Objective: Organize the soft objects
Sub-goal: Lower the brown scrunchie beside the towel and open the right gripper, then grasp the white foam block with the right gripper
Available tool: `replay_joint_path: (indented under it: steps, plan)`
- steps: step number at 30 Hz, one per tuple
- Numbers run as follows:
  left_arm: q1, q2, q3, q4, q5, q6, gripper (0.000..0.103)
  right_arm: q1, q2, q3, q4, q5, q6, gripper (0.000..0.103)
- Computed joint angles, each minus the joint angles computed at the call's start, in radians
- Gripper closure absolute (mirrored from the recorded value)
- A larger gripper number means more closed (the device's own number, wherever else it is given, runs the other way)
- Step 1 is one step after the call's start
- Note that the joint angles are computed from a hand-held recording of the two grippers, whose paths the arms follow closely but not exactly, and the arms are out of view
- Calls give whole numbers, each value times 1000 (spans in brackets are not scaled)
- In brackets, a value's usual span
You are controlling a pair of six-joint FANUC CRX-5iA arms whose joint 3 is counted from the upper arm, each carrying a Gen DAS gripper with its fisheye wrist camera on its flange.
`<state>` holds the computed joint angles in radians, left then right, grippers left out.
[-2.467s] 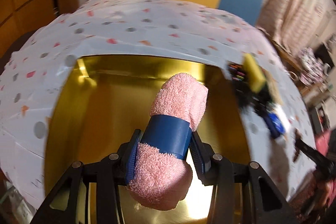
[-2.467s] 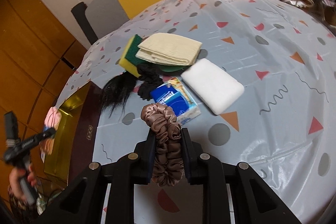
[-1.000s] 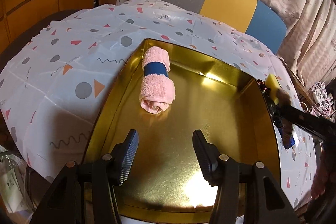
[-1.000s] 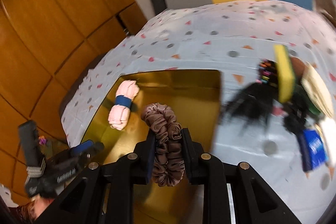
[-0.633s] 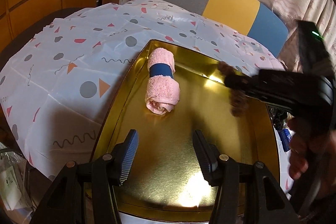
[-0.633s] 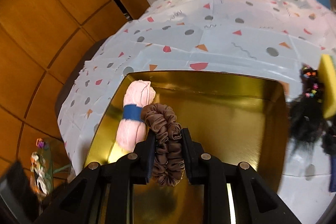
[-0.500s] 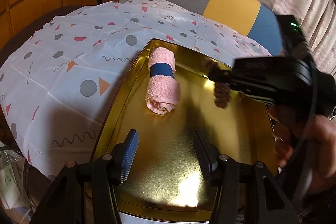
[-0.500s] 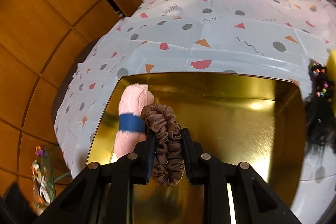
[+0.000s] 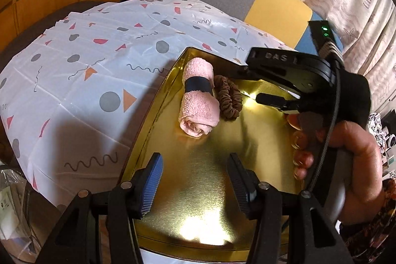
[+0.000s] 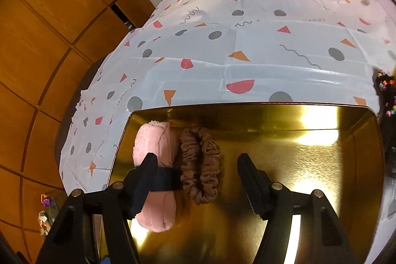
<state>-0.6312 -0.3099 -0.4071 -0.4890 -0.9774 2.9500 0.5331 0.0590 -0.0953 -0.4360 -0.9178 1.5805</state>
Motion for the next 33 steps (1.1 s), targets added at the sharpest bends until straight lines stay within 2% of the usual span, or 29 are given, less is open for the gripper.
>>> replay_joint_path:
  steps: [3,9,14,23,26,33]
  plan:
    - [0,4,-1,9,10,-12,49,-5,-39,-28,5,10,31,35]
    - [-18,13,2,8,42,-34,49,9,-158,-125,108,69,54,35]
    - [-58,56,36,-10,35,-62,49,-25,-258,-205,153,108,79,34]
    - [-130,105,82,-39,34,-106,49,-175,-372,-313,153,107,168,34]
    - [-147,119,95,-31,34,-127,49,-232,-392,-357,195,112,201,34]
    - [-184,149,125,-1,56,-176,49,-440,-318,-359,248,115,271,34]
